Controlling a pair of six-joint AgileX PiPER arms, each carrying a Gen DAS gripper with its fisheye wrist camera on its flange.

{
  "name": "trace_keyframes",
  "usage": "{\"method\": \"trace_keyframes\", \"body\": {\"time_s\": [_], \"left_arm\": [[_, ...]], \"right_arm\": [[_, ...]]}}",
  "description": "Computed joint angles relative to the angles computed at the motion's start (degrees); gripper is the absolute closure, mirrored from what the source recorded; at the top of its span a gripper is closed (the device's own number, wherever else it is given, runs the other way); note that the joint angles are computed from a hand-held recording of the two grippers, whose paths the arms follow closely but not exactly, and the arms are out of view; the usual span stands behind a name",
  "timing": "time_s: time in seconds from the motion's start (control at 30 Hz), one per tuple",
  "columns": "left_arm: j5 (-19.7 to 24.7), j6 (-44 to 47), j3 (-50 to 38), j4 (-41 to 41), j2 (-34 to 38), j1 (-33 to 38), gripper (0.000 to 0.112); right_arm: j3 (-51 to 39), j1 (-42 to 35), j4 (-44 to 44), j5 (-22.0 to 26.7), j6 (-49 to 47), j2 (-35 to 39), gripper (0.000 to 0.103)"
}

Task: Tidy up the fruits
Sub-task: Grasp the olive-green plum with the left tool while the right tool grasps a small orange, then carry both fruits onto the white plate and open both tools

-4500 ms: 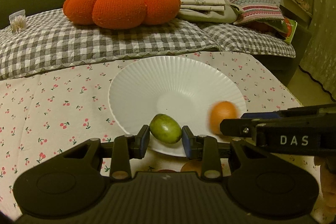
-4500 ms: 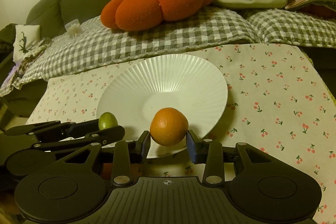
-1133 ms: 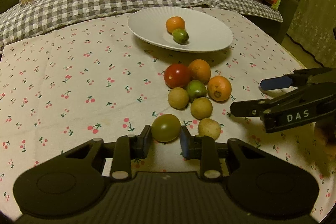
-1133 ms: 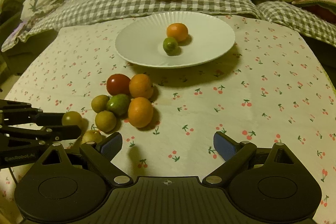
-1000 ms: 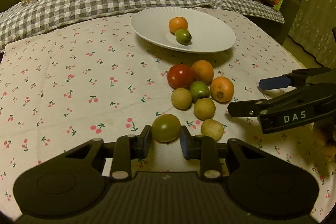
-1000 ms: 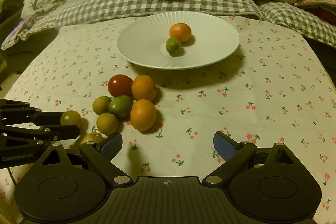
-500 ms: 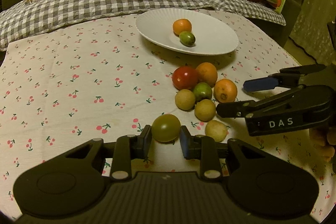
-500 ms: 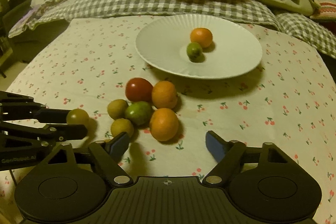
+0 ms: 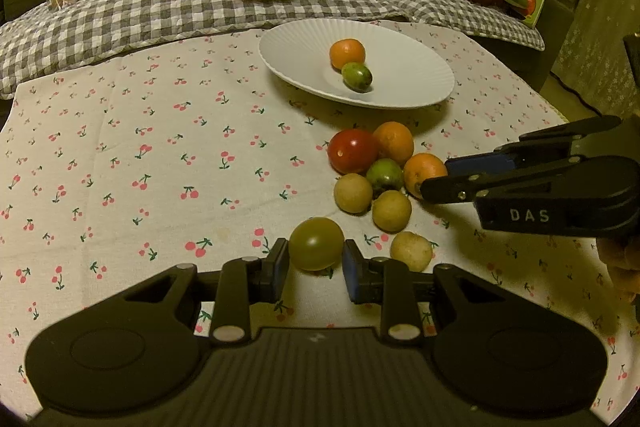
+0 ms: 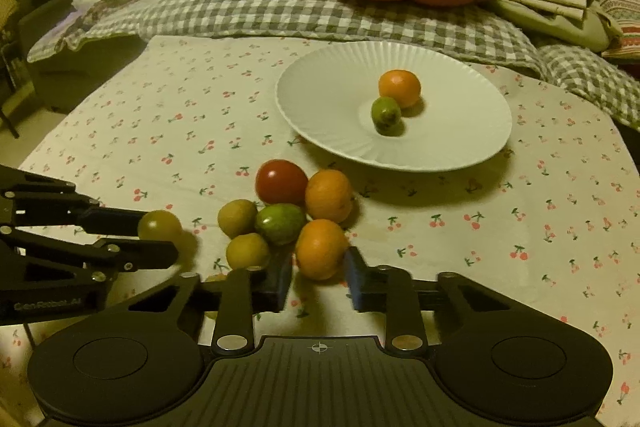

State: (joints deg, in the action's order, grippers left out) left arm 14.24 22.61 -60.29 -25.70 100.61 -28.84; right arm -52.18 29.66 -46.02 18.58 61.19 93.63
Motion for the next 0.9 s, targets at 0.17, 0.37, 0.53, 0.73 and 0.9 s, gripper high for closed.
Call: {"method": "trace_keyframes", "body": {"time_s": [0.17,0.37,0.53,0.73,0.9], "left_arm": [[0.1,-0.6,-0.2,0.5,0.0,0.0,0.085],[0.4,-0.8,-0.9,0.5,0.1,0.0,0.085],[0.0,-0.7,-1.5,0.1,0.2,-0.2,0.085],[-0.3,-0.4,-1.9,-0.6,0.3,-0.4,0.085],[-0.4,0.1,-2.3,-1.2,0.5,-0.6,0.085]], "right_arm": [[0.3,-0.2,0.0,-0.2,0.1,-0.4,0.08],[0.7,-0.5,0.6,-0.3,-0.5,-1.8,0.081],[0.8,-1.1,2.7,-0.1,-2.2,-2.9,0.081],[0.9,-1.6,4.8,-0.1,-4.1,-3.5,0.081],[1.1,-1.8,7.1,-0.3,-6.5,-4.5,0.081]]}}
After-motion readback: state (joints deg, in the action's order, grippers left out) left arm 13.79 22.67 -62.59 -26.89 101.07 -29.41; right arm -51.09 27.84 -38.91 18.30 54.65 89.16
